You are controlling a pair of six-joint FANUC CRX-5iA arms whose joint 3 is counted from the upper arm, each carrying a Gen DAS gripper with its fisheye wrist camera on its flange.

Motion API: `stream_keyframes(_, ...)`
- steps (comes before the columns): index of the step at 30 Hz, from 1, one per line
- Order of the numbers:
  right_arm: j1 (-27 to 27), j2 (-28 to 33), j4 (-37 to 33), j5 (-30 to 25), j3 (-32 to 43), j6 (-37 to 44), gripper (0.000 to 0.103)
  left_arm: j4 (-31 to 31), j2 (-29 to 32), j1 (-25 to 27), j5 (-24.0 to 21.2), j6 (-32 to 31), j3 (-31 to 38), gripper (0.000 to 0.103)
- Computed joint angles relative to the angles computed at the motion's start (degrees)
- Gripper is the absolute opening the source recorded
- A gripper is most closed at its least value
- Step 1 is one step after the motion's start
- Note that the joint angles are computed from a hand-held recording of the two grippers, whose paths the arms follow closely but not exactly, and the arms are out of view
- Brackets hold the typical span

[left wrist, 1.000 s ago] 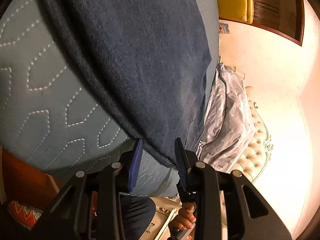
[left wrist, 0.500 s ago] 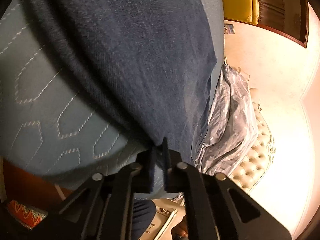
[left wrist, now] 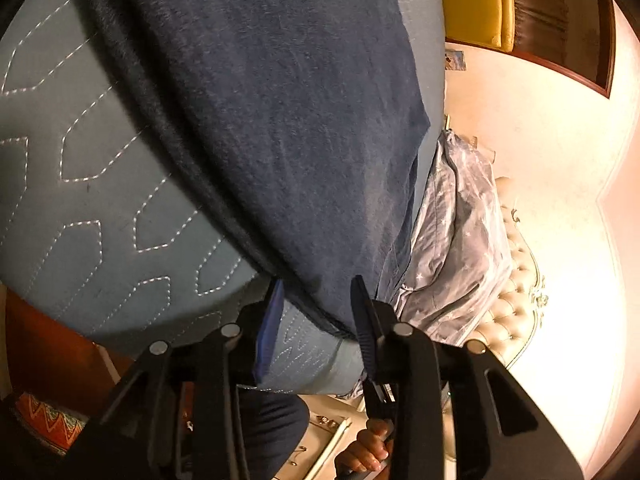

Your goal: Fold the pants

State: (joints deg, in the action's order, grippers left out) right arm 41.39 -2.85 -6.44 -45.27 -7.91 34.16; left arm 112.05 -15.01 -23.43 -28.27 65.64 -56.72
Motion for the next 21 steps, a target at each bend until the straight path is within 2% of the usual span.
stream_keyframes(3,0.2,-0.3,0.8,-0.2,0.2,0.1,0.003,-0.6,0.3,0.5,0.0,0.2,0.2,0.019)
stream_keyframes(6,0.3,-0.6,1.2,-0.4,0.2,0.1,0.003,-1.0,0.3,1.1,-0.3,0.4,0.2,0.017)
stream_keyframes(7,0.3,-0.7,1.4,-0.4,0.1,0.1,0.003,-1.3,0.4,1.4,-0.5,0.6,0.3,0.013)
stream_keyframes(8,0.4,-0.6,1.5,-0.5,0.0,0.1,0.003,-2.9,0.5,1.8,-0.1,1.2,0.6,0.003)
stream_keyframes(13,0.6,-0.9,2.0,-1.1,-0.5,-0.2,0.0,-11.1,-1.5,4.8,-0.8,4.7,0.8,0.001)
stream_keyframes(16,1.5,-0.8,5.2,-2.1,-1.4,-2.3,0.0,-12.4,-1.3,5.1,-0.6,5.9,0.9,0.001)
stream_keyframes(21,0.3,-1.3,3.6,-2.5,-3.1,-2.2,0.0,-14.1,-0.8,4.7,0.5,7.8,0.6,0.001)
